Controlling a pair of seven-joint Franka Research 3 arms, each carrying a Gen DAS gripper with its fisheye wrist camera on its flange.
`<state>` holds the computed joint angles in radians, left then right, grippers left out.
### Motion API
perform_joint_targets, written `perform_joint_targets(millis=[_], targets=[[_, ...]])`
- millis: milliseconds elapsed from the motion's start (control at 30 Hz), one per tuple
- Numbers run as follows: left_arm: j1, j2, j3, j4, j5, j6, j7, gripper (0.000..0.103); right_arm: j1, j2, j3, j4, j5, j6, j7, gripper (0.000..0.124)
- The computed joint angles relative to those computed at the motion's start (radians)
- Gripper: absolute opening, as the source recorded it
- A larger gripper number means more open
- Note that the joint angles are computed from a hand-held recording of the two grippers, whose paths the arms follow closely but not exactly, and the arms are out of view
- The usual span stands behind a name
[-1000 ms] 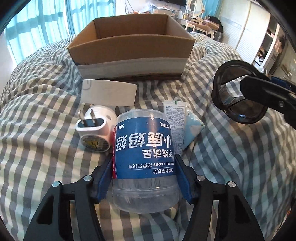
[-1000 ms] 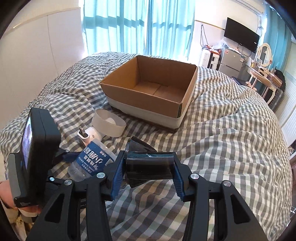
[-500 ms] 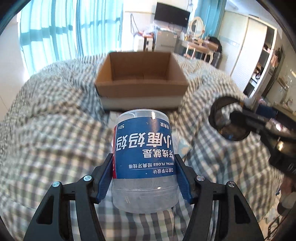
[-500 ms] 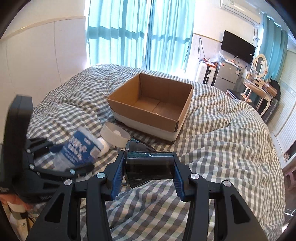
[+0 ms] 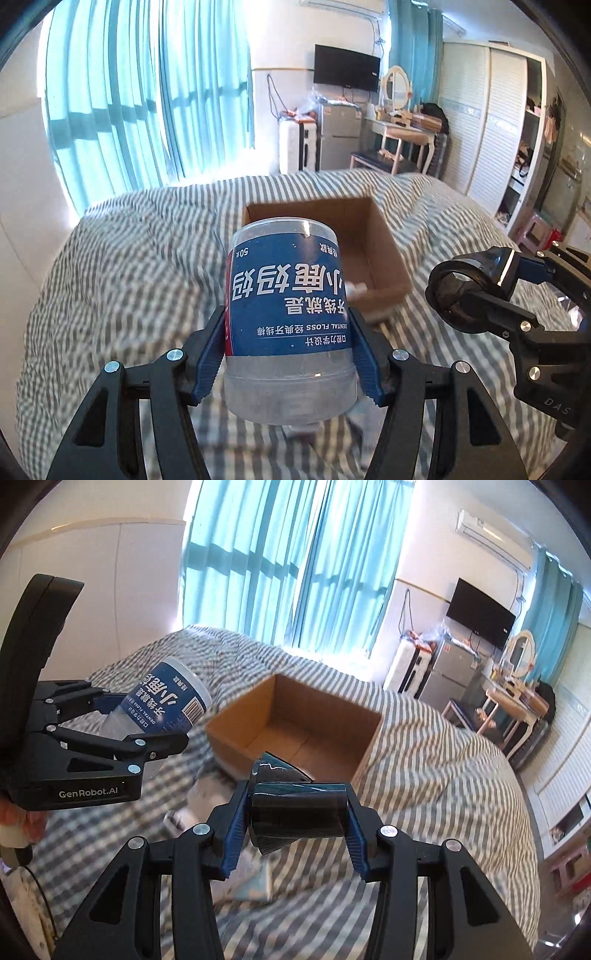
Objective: Organize objects
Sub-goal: 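Carry both items into the cardboard box and release them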
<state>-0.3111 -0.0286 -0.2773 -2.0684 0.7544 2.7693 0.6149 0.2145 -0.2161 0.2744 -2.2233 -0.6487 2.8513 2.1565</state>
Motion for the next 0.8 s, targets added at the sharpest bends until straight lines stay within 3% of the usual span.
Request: perform_joint_targets(millis=[267, 600, 800], targets=[[-0.002, 0.178, 0.045, 0.229, -0.034, -0.010, 0.087, 0.064, 0.042, 0.231, -0.087, 0.281, -0.010, -0.005, -0.034, 0.046], [-0.053, 0.474, 0.095, 0.566, -0.155, -0.099, 0.296, 0.064, 0.121, 0.554, -0.189, 0.638, 0.165, -0.083, -0.213, 0.046], [-0.064, 0.568, 0.110, 0.633, -0.234, -0.102, 0.403, 0.064, 0.175, 0.675, -0.262, 0.746, 0.219, -0.134, -0.299, 0.046]])
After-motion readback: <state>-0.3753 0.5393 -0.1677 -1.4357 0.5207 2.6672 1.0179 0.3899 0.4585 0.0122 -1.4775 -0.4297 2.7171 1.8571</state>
